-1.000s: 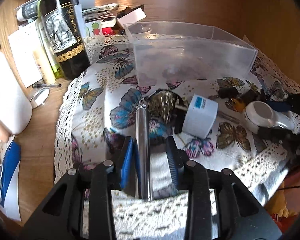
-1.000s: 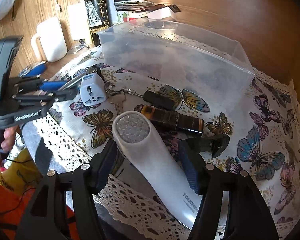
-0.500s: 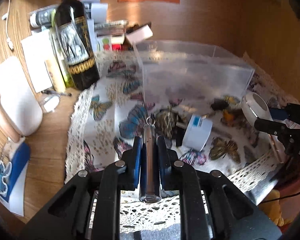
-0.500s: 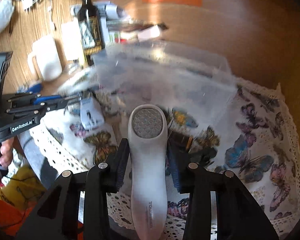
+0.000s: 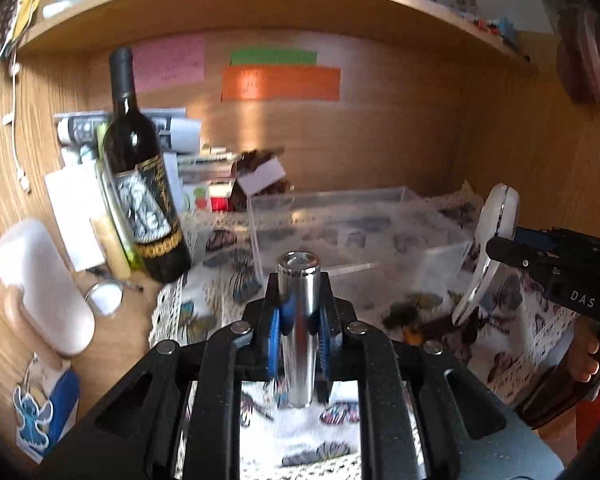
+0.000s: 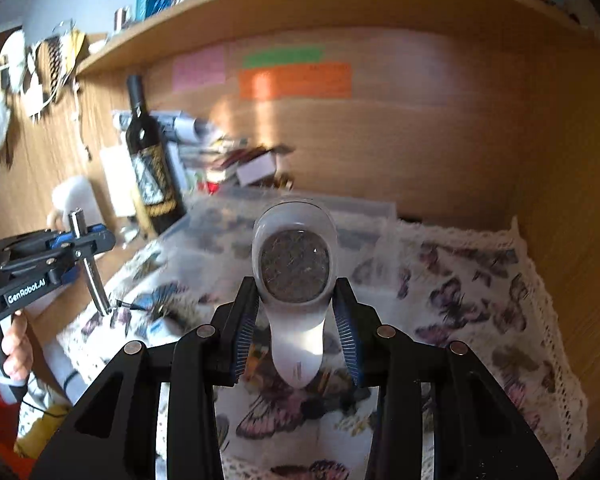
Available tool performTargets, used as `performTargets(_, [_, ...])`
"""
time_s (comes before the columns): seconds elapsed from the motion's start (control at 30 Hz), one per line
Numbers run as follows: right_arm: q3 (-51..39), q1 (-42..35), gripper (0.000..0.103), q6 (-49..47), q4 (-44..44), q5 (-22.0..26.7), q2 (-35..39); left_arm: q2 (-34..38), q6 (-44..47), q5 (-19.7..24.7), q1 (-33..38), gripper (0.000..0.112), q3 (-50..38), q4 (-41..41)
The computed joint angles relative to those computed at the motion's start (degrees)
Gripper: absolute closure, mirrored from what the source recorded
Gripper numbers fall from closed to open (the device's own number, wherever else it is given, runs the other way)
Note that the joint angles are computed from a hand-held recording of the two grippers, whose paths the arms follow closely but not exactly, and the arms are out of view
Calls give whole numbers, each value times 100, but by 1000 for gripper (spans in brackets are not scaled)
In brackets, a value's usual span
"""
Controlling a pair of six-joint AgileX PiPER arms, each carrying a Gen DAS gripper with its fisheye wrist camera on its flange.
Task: Organize rigid objects
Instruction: 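Lower the silver rod into the clear box with the left tool while the right tool carries the white device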
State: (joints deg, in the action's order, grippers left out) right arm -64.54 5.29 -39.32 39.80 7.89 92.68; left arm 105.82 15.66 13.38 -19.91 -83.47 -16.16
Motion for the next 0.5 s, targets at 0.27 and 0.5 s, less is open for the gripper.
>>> performTargets(0.27, [-570, -90, 68, 480, -461, 49, 144, 291, 465, 512, 100, 98, -920, -493])
performTargets(0.5, [-1343, -98, 68, 1300, -1303, 161, 444, 610, 283, 886, 157, 98, -1918, -349])
